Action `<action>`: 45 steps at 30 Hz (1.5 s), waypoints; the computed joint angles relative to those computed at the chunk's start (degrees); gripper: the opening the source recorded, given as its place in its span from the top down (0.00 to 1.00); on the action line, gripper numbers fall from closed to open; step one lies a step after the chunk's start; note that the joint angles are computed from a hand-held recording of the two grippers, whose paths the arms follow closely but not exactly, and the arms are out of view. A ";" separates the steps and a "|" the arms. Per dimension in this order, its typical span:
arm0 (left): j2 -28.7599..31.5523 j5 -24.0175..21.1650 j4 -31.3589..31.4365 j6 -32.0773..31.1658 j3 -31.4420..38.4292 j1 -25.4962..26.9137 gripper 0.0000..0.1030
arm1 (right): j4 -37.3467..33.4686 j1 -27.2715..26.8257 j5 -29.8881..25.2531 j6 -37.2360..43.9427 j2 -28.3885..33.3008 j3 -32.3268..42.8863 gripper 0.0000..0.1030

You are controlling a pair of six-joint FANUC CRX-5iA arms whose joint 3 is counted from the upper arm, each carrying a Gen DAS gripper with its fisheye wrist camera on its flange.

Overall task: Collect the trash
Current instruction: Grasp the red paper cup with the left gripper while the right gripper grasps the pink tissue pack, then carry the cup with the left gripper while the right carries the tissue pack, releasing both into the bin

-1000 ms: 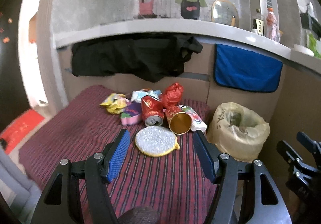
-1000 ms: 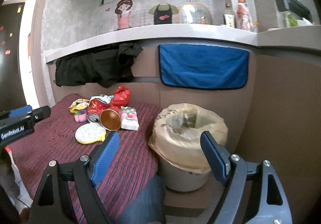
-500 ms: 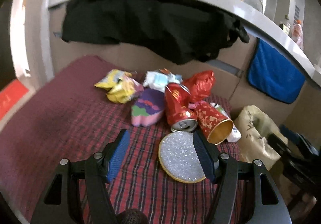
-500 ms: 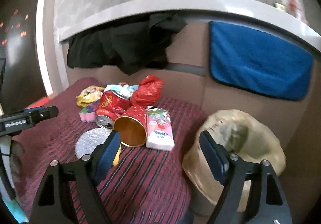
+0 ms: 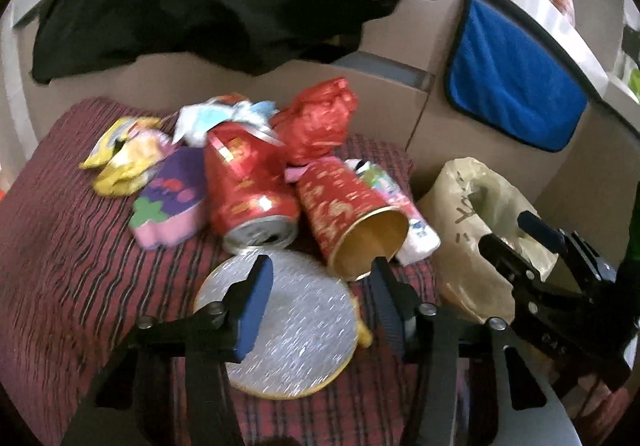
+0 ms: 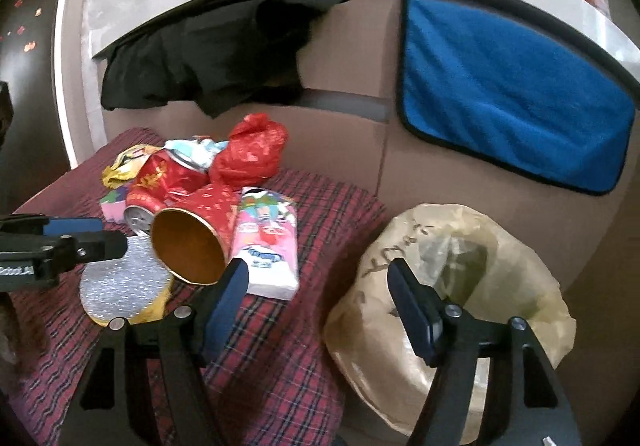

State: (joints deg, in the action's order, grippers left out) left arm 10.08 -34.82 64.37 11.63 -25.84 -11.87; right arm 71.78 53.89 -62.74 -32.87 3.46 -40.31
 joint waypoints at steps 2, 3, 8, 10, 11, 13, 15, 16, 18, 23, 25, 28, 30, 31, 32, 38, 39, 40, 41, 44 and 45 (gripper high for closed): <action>0.67 3.86 -1.08 -0.13 0.79 -2.48 0.51 | 0.40 -0.28 0.76 -1.65 -0.75 -1.00 0.34; 1.18 5.62 -1.73 0.28 1.26 -3.47 0.51 | 0.65 -0.58 1.38 -2.41 -1.11 -1.47 0.34; 3.65 13.69 -1.49 -2.19 2.83 -8.10 0.81 | 1.99 -1.47 3.96 -4.39 -2.08 -2.77 0.34; 4.03 14.69 -3.28 0.04 3.59 -7.93 0.91 | 3.17 -2.18 5.18 -4.27 -2.16 -2.81 0.33; 4.15 12.63 -1.68 0.17 3.94 -7.01 0.95 | 4.02 -2.66 5.82 -4.11 -2.19 -2.81 0.33; 2.85 12.56 4.75 -4.43 2.08 -6.65 0.96 | 5.22 -3.80 7.39 -3.03 -1.83 -2.16 0.33; 0.40 14.69 15.57 -13.40 -1.07 -7.11 0.97 | 7.44 -6.27 10.96 -2.34 -1.51 -1.44 0.33; -0.63 15.37 20.11 -17.23 -2.34 -7.39 0.96 | 8.28 -7.34 12.40 -2.05 -1.18 -0.97 0.33; -2.86 17.55 30.59 -25.72 -4.54 -8.06 0.97 | 9.75 -10.21 16.16 -1.21 0.08 0.52 0.33; -4.87 15.94 30.71 -26.05 -6.26 -3.36 0.97 | 6.29 -14.19 21.32 2.85 4.93 5.93 0.33; -5.19 14.95 29.51 -25.07 -6.90 -1.72 0.97 | 3.82 -14.06 19.93 4.90 6.93 8.19 0.34; -4.89 13.08 27.10 -22.83 -7.29 0.72 0.97 | -0.42 -13.31 16.70 9.02 10.01 11.71 0.34; -4.47 12.70 28.22 -23.30 -7.53 1.17 0.97 | -3.28 -13.05 14.41 11.55 11.89 13.97 0.34; -4.20 12.45 28.28 -23.09 -7.52 1.44 0.97 | -4.84 -13.17 14.20 12.68 12.43 14.75 0.34; -3.81 11.84 27.69 -22.39 -7.42 2.00 0.97 | -6.16 -13.34 14.62 13.42 12.66 15.21 0.34; -2.44 10.60 27.68 -21.18 -7.09 2.99 0.97 | -10.57 -13.99 18.20 15.68 11.64 15.67 0.58; -2.36 10.52 27.99 -21.17 -7.14 3.01 0.97 | -9.89 -13.81 18.68 15.23 11.00 15.33 0.58; -2.18 10.47 28.04 -20.88 -7.00 3.04 0.97 | -8.32 -13.84 19.77 14.01 10.07 14.33 0.60; -2.12 10.65 28.31 -20.73 -6.89 2.96 0.97 | -7.10 -13.83 20.73 13.02 9.26 13.61 0.60; -2.69 11.46 29.65 -21.21 -7.13 2.44 0.97 | -3.90 -13.60 23.36 11.03 7.07 11.99 0.60; -3.23 11.82 30.75 -22.12 -7.40 2.02 0.97 | -3.27 -13.17 23.50 11.01 6.58 11.78 0.60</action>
